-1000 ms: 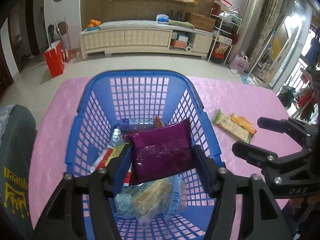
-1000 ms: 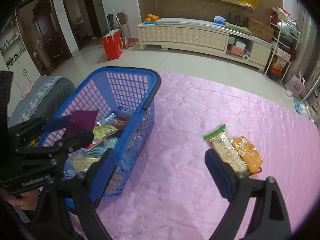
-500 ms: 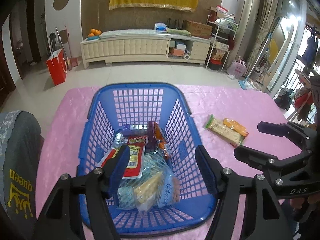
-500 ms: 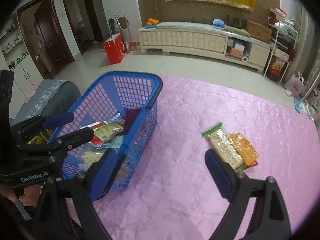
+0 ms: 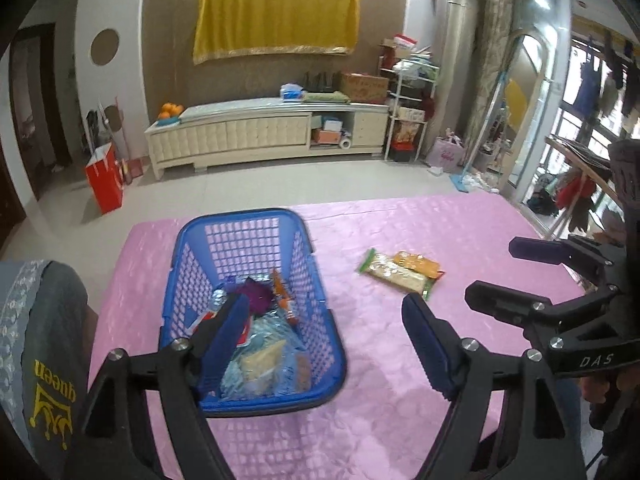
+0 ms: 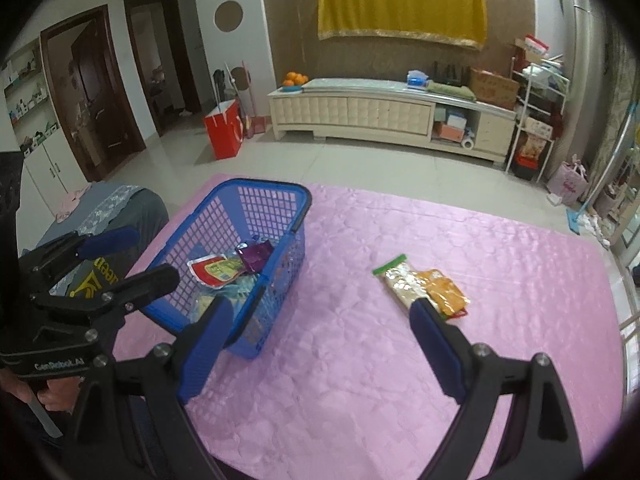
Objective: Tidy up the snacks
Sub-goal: 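Move both grippers toward the cracker pack and orange bag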
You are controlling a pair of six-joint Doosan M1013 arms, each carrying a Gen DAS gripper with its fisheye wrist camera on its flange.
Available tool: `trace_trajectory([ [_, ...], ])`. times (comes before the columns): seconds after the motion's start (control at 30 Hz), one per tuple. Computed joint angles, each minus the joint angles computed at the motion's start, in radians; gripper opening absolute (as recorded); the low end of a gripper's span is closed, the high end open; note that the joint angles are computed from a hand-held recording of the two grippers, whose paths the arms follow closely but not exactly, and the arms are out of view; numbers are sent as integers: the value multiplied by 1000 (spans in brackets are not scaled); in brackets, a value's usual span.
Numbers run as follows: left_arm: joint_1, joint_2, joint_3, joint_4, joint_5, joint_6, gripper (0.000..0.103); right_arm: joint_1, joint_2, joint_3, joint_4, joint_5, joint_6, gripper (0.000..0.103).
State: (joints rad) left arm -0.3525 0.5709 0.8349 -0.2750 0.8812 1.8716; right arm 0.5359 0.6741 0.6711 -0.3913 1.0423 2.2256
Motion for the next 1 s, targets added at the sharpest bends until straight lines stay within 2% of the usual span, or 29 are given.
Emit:
trace_trajectory([
  [0.47,-70,-3,13,0,19,39,83,-18,-129,220,-82,-52,123,92],
  [0.73,-108,42,-42,34,79,-3,83,-45,-162,301,-60,-73,97,92],
  [1.0,-131,116,-135,92,157,-70,83,-87,-161,337,-2,-91,63,92],
])
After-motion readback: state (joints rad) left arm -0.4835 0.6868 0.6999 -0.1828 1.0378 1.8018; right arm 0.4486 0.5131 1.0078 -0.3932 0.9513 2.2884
